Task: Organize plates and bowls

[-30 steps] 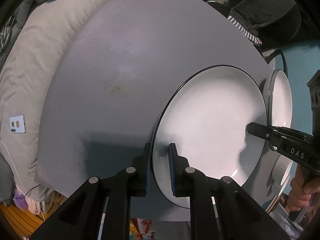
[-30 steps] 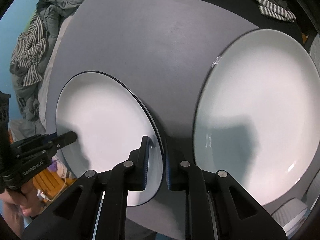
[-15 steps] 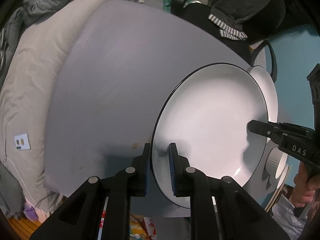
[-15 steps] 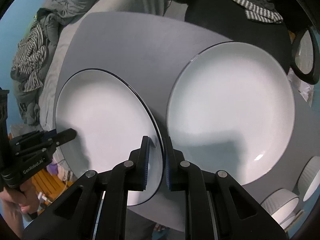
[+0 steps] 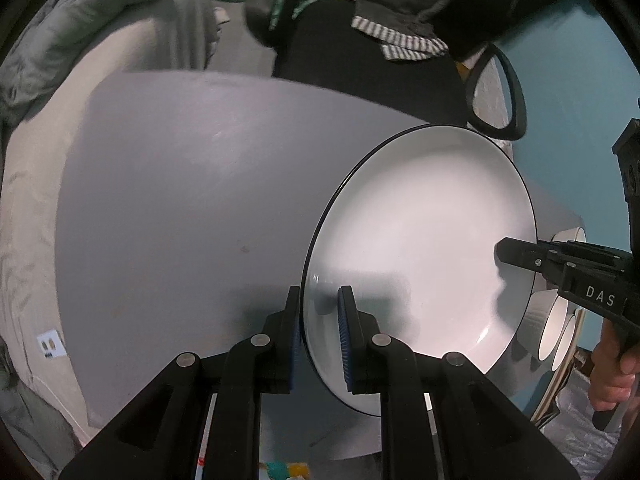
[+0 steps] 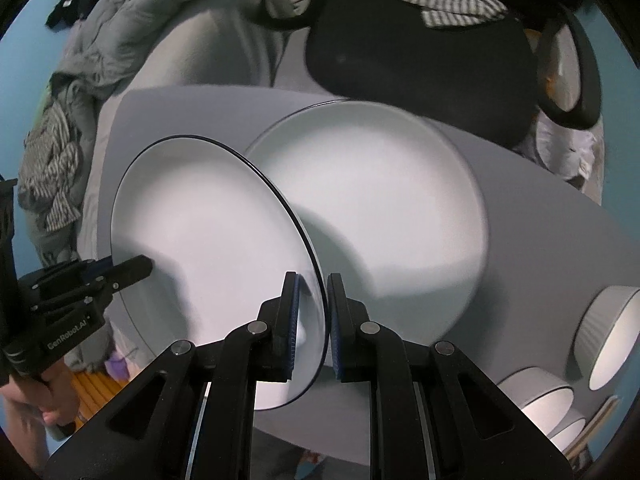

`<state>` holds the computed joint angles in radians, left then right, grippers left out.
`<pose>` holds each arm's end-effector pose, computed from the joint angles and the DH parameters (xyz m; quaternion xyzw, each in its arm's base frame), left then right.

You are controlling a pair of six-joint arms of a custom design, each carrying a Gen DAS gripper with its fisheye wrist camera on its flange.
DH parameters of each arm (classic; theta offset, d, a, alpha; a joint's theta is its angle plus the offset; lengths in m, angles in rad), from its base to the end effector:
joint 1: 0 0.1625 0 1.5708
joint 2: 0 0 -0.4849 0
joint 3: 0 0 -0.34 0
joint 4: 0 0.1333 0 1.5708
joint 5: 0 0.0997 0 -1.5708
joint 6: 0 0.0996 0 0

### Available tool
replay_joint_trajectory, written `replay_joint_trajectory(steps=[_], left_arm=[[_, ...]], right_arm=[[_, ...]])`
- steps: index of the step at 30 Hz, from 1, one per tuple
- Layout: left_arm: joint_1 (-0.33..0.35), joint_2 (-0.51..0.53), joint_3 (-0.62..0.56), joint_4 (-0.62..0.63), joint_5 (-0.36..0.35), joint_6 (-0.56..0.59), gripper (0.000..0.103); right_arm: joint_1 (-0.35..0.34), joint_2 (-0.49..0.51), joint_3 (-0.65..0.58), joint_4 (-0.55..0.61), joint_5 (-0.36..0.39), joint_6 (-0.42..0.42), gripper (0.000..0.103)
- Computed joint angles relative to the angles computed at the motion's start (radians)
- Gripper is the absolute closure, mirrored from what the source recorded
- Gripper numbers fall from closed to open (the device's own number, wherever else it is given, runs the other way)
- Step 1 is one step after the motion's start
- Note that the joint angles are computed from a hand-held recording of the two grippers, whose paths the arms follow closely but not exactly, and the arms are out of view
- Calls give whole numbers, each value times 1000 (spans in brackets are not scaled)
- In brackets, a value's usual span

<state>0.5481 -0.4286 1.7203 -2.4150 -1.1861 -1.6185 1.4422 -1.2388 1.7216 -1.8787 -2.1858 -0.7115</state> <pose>-0.4101 -0.4503 -0.0892 -0.2404 0.9274 -0.1267 0.2572 0.0055 -0.5484 0.3656 0.2981 -0.9018 -0.1990 0.2414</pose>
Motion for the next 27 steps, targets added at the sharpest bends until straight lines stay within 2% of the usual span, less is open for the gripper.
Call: replay_joint_trajectory(steps=[10, 27], left_arm=[[58, 49, -132, 81, -12, 103, 86], [95, 108, -274, 219, -35, 142, 86]], right_arm=[[-31, 56, -127, 47, -3, 23, 89], [-69, 118, -229, 131, -7, 90, 87]])
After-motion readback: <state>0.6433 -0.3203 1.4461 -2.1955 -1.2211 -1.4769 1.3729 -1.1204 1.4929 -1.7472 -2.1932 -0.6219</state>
